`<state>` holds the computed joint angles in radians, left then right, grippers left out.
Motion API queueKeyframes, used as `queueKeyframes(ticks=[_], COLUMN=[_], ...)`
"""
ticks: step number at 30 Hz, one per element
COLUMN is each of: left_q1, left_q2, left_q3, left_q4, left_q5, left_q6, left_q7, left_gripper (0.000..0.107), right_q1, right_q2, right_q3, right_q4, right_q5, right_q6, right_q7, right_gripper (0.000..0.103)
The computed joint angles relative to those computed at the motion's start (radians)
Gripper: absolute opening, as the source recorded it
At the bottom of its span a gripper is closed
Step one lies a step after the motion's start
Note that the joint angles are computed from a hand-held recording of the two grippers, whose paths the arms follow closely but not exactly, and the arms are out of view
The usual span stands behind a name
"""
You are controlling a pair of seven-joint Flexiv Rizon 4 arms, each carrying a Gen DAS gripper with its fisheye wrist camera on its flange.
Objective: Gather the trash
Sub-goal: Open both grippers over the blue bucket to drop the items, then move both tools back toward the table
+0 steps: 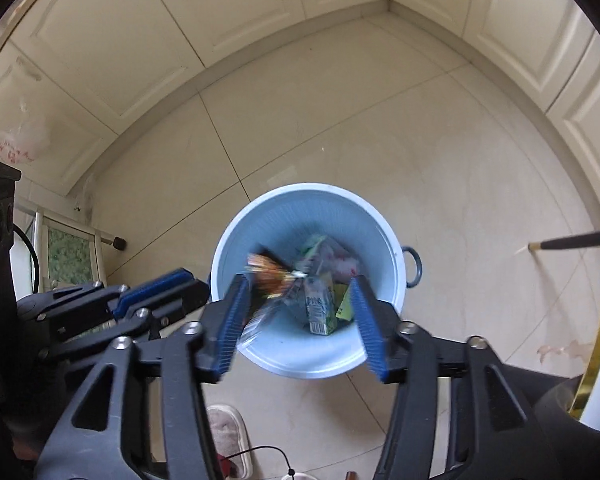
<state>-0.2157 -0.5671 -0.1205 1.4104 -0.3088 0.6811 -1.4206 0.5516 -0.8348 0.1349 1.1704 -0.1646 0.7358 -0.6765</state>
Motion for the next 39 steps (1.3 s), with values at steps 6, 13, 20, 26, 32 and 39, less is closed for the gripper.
queueKeyframes(ticks=[6, 13, 20, 26, 32, 39], left_q1=[-0.022, -0.011, -0.005, -0.024, -0.086, -0.200], left_q2=[0.071, 0.258, 0.465, 0.605, 0.760, 1.041], left_q3=[0.080, 0.116, 0.085, 0.049, 0.044, 0.074], left_q4=[-0.009, 0.067, 0.165, 0.219, 0.380, 0.677], left_q5=[0.123, 0.244, 0.255, 0.291, 0.202, 0.155], left_q6=[0.012, 0.064, 0.214, 0.352, 0.534, 0.725], left_q7=[-0.121, -0.226, -0.223, -0.214, -0.112, -0.046], left_gripper=[0.045, 0.060, 0.076, 0.092, 0.102, 0.102], right_q1=[0.009, 0.109, 0.254, 0.322, 0.385, 0.435], right_q2=[0.037, 0.112, 0.312, 0.524, 0.660, 0.748], right_q3=[0.020, -0.017, -0.099, -0.082, 0.004, 0.142], right_q4=[-0.002, -0.047, 0.050, 0.188, 0.205, 0.202], right_q5=[0.009, -0.091, -0.381, -0.665, -0.898, -1.121], right_q6=[0.016, -0.022, -0.092, -0.178, -0.433, -0.710], right_q7=[-0.018, -0.031, 0.148, 0.372, 0.496, 0.579], right_gripper=[0.071, 0.091, 0.101, 0.103, 0.103, 0.103])
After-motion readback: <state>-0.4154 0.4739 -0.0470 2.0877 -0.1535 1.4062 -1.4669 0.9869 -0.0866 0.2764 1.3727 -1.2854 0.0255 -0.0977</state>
